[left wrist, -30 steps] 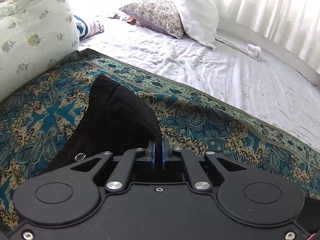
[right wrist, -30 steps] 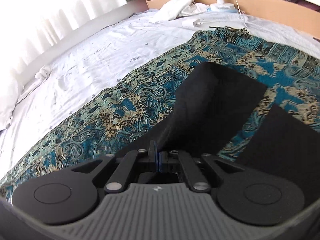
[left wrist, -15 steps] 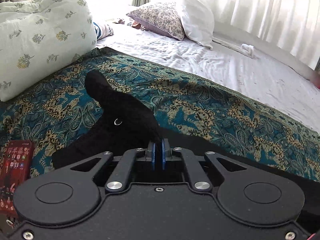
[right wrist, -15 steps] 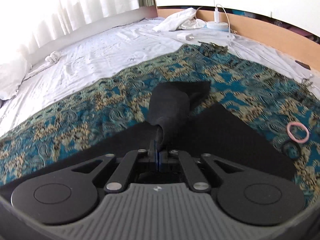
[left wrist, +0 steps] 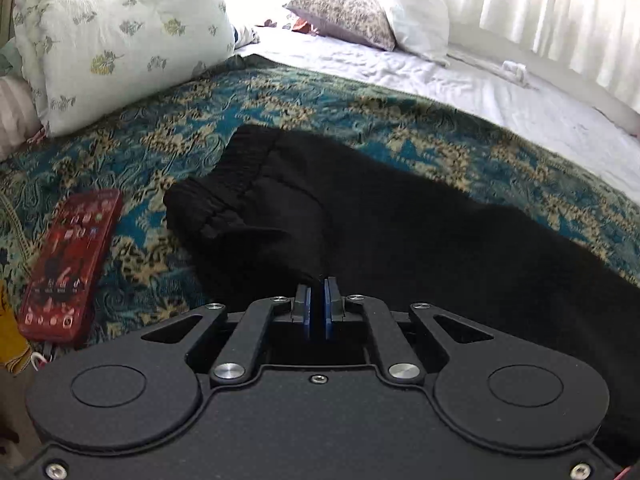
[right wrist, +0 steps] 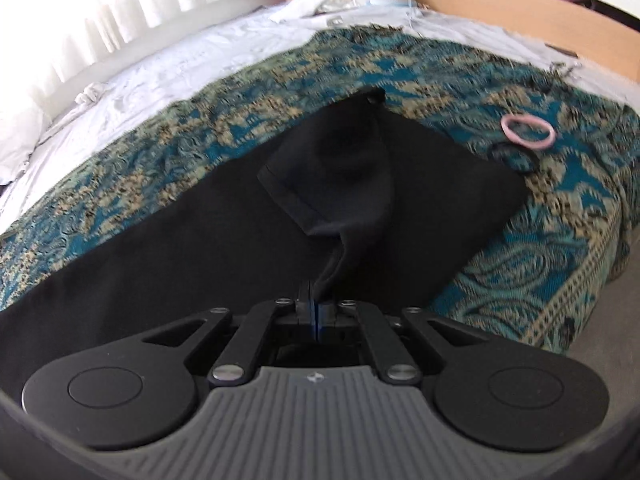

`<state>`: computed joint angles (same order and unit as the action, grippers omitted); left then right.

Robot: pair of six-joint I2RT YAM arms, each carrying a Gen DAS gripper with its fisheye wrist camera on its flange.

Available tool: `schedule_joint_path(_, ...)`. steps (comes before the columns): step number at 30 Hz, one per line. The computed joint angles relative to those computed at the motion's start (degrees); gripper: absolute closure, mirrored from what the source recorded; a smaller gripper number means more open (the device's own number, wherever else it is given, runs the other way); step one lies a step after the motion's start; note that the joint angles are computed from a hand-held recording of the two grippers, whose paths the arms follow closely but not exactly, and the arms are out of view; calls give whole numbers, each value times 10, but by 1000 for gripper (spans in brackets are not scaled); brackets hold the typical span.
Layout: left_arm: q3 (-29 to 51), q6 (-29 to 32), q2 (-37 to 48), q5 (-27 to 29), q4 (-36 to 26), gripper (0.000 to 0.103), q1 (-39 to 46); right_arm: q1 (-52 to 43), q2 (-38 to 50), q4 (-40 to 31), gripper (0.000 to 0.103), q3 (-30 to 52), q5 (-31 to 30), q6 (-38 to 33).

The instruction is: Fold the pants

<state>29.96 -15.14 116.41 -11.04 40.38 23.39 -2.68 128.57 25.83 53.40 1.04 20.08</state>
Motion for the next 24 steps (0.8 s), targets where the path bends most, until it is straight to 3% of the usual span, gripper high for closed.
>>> schedule_joint_path(3,-27,12,2,-3,45,95,2,5,-8,24,100,-24,10,-10)
schedule_joint_path(9,-19,8,20,7,26,95,16,8,-3,17,100,-24,21,-16)
schedule_joint_path(13,-58,25,1,4,78,95,26,15,-28,44,100,-62,34,-44)
schedule_joint_path(17,-17,55,37,-15,31,92,22,5,-6,20,98,-41,22,-43)
schedule_joint_path(18,-20,59,48,-25,51,90,16,9,-7,25,98,-44,29,-44)
schedule_joint_path(19,-27,67,53,-44,71,88,6,18,-13,26,95,-49,44,-51)
schedule_joint_path(20,-29,76,55,-59,79,88,-2,27,-19,24,75,-54,55,-60)
schedule_joint_path(21,-31,81,56,-64,83,85,-6,34,-25,21,69,-60,61,-70)
schedule_joint_path(23,-33,83,57,-70,87,73,-7,48,-43,19,58,-79,63,-84)
schedule_joint_path(24,-34,82,55,-72,86,61,-5,55,-54,19,55,-91,58,-87)
